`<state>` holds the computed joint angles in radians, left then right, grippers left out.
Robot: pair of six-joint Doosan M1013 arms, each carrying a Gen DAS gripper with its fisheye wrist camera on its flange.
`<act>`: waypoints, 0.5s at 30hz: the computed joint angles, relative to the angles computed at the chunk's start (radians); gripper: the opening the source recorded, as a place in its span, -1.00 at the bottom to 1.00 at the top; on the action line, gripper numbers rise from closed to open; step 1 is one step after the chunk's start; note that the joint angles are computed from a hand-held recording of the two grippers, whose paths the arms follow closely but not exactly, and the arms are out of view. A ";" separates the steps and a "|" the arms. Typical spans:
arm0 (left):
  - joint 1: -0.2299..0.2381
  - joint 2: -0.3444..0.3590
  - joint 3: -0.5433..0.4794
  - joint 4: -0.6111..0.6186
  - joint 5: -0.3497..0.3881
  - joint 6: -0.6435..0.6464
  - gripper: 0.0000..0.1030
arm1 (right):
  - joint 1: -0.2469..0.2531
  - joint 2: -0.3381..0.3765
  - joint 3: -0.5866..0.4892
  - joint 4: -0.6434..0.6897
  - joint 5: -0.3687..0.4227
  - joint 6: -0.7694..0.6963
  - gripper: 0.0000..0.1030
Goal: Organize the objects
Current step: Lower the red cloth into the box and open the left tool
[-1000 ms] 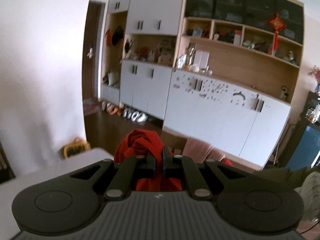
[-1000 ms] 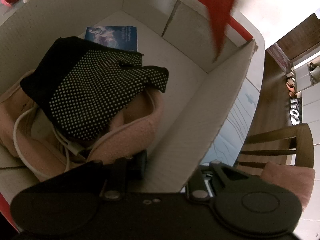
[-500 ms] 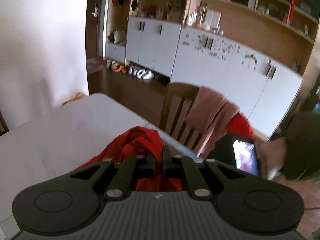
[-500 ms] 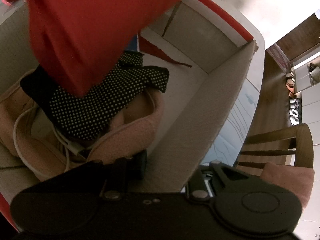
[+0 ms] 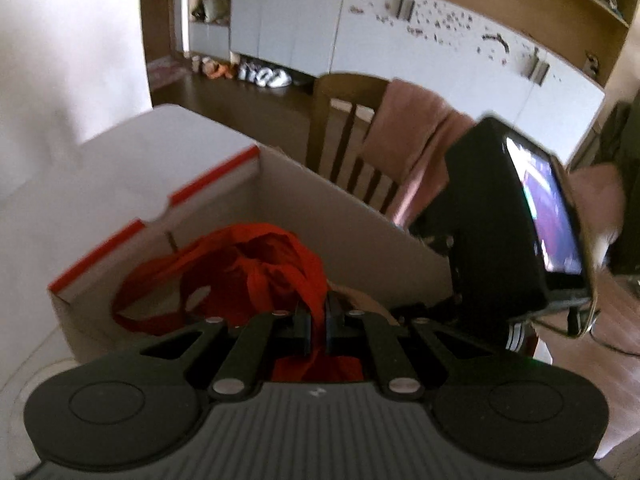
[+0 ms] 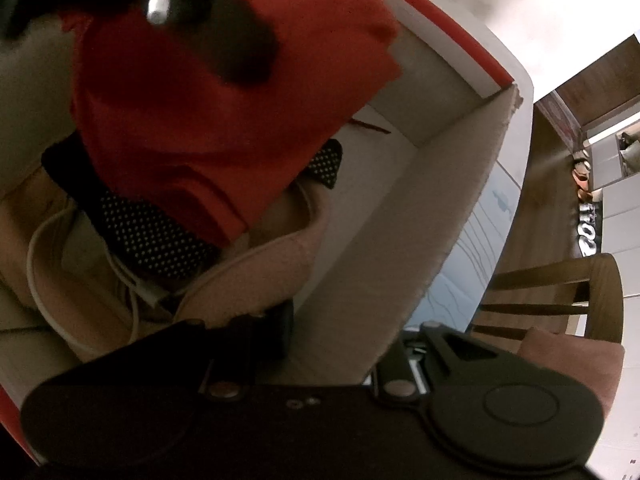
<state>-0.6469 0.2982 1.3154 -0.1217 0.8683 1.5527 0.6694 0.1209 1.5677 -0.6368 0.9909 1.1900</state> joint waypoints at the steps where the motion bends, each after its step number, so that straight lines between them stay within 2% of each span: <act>1: 0.001 0.004 -0.003 -0.011 0.013 0.010 -0.90 | 0.000 0.000 0.000 0.000 0.000 0.001 -0.61; 7: -0.001 0.023 -0.009 -0.029 0.081 0.016 -0.90 | 0.004 0.002 -0.002 -0.007 -0.003 0.009 -0.61; 15: -0.002 0.028 -0.011 -0.026 0.113 -0.023 -0.84 | 0.004 0.001 -0.002 -0.012 -0.006 0.009 -0.61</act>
